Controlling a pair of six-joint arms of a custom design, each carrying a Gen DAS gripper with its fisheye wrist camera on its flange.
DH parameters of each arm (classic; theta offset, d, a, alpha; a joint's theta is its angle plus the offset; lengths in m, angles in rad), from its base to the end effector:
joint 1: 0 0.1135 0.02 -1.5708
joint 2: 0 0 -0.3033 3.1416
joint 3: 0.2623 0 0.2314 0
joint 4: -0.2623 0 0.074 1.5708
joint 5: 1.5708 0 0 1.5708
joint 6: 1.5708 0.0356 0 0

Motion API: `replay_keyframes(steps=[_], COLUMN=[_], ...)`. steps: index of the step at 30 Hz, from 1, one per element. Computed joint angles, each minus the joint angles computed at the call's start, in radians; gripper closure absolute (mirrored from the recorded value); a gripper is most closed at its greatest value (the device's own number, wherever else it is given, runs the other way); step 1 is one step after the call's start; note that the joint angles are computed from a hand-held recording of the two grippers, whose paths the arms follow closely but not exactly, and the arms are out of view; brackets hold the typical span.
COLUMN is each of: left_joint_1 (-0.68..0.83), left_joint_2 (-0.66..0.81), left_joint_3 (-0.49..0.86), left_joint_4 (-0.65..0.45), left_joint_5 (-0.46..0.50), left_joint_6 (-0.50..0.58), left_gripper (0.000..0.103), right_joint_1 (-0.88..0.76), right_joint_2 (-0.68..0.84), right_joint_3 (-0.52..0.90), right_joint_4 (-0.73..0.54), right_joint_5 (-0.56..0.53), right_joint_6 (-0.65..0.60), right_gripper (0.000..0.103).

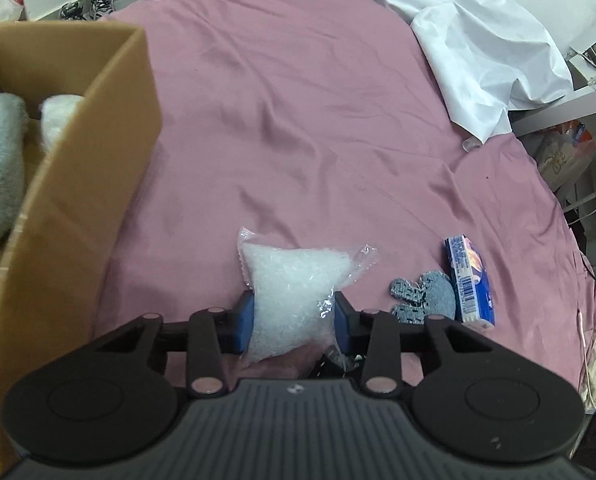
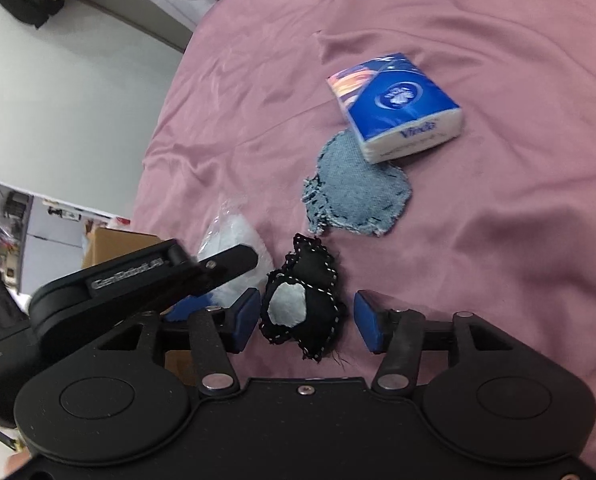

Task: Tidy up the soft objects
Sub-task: 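Close the right tool on the black-and-white plush while the left tool grasps the clear bead bag, then carry the bead bag with the left tool to the box while the right tool carries the black plush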

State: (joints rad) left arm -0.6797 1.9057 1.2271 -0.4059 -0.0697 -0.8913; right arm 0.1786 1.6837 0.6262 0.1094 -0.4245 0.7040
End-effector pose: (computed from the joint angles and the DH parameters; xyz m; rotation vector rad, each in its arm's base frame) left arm 0.2991 -0.2385 0.2096 -0.3106 2.7025 -0.4101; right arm 0.2712 0.0639 0.1632 0.5054 2.5795 0.8714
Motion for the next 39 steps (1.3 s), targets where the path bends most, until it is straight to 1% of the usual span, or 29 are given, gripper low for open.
replay_keyframes(steps=[4,5,6,7,9,15,22,32,39], left_joint_1=[0.002,0.001,0.001,0.0,-0.002,-0.016,-0.026,-0.026,-0.011], left_joint_2=[-0.052,-0.063,-0.078,-0.092,-0.117,-0.186,-0.265,-0.374,-0.45], left_joint_3=[-0.005,-0.005,-0.007,-0.011,-0.019,-0.041,-0.059,-0.091,-0.12], left_joint_4=[-0.033,-0.041,-0.05,-0.057,-0.069,-0.106,-0.144,-0.199,-0.228], left_joint_5=[-0.015,-0.02,-0.024,-0.028,-0.034,-0.052,-0.08,-0.099,-0.11], left_joint_6=[0.015,0.018,0.021,0.023,0.021,0.009,0.018,0.027,0.034], left_gripper=[0.064,0.064,0.064,0.064,0.064,0.064,0.064,0.064,0.064], right_joint_1=[0.06,0.072,0.084,0.089,0.074,0.089,0.086,0.126,0.147], right_joint_2=[0.011,0.012,0.011,0.015,0.003,-0.066,-0.198,-0.346,-0.409], right_joint_3=[0.029,0.036,0.042,0.048,0.03,0.012,-0.043,-0.083,-0.099], right_joint_4=[-0.019,-0.026,-0.037,-0.044,-0.031,-0.08,-0.102,-0.098,-0.094], right_joint_5=[0.075,0.093,0.116,0.128,0.112,0.178,0.202,0.271,0.311], right_joint_6=[-0.03,-0.038,-0.046,-0.052,-0.034,-0.019,0.008,0.015,0.021], right_gripper=[0.05,0.053,0.066,0.07,0.074,0.075,0.075,0.075,0.075])
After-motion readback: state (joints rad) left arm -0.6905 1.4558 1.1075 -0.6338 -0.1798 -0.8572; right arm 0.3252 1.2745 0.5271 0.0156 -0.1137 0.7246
